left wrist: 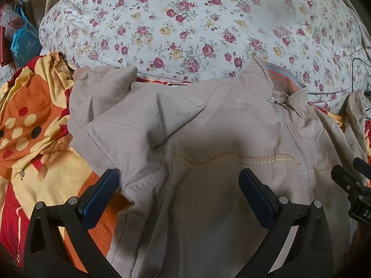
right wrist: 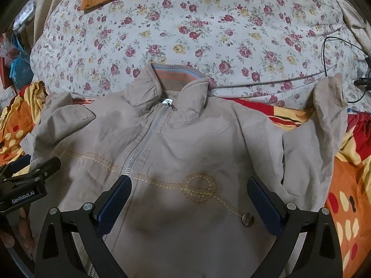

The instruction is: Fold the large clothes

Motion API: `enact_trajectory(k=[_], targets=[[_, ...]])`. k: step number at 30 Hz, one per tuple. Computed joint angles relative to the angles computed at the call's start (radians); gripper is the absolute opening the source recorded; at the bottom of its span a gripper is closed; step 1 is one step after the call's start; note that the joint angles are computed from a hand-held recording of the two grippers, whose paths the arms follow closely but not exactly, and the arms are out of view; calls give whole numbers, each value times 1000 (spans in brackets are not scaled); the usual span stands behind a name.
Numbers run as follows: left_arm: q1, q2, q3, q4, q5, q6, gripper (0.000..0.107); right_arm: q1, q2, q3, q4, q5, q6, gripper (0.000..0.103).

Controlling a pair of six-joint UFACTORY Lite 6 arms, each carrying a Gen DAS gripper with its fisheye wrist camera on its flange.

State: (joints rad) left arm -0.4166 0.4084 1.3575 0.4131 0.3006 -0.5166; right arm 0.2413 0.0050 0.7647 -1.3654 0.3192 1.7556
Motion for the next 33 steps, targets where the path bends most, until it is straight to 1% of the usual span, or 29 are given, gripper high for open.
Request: enact_trajectory(k=[9,19,33], targets=[[-2,4,4,4,2,-5,103,4,2,1,3,4,-1,100],[0,5,2,-3,-2,1,103,2,18,15,56,-2,-56,100],[-5,8,0,16,-1,-20,103,3,28,24,77,-4,-84,100]])
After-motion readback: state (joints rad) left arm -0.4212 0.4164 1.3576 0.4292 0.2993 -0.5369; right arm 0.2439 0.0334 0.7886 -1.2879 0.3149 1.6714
